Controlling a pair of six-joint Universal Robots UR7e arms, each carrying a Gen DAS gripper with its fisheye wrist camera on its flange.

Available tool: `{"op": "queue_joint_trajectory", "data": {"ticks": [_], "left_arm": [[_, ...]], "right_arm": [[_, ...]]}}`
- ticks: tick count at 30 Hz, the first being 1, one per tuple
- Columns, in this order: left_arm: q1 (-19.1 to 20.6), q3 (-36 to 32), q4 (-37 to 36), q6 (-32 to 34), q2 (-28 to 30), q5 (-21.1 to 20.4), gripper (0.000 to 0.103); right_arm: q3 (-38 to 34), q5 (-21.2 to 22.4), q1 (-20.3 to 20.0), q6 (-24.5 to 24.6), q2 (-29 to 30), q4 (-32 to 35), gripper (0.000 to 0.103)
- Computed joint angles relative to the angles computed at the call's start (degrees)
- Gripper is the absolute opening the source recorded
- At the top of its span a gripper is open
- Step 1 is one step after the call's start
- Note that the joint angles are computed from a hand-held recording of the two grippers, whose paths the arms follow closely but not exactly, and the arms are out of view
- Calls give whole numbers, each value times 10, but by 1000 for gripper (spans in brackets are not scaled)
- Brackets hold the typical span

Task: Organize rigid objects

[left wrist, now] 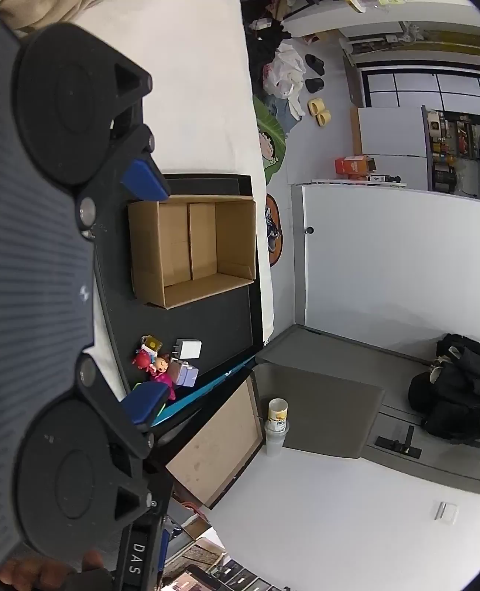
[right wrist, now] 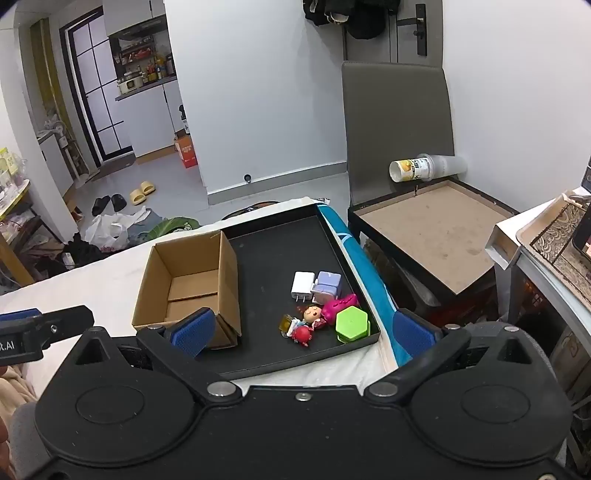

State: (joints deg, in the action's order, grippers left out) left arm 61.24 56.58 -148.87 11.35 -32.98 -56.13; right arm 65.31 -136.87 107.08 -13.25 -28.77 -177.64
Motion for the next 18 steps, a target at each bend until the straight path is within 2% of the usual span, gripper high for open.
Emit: {"op": "queue_joint_trajectory", "data": {"ticks": [7,8,11,18], "left_arm": [[4,-16,9,9,12,-5,103],[1,6,-1,2,-1,-5,103],[2,12,1,10,-5,-8,103],[0,4,13,26,2,-2,103]], "right_arm": [[0,-2,0,-4,3,-5,103],[1,-1,0,-4,3,-7,103],[-6,-7,1,-1,6,1,103],[8,-5,-1,-5,3,-17,103]]}}
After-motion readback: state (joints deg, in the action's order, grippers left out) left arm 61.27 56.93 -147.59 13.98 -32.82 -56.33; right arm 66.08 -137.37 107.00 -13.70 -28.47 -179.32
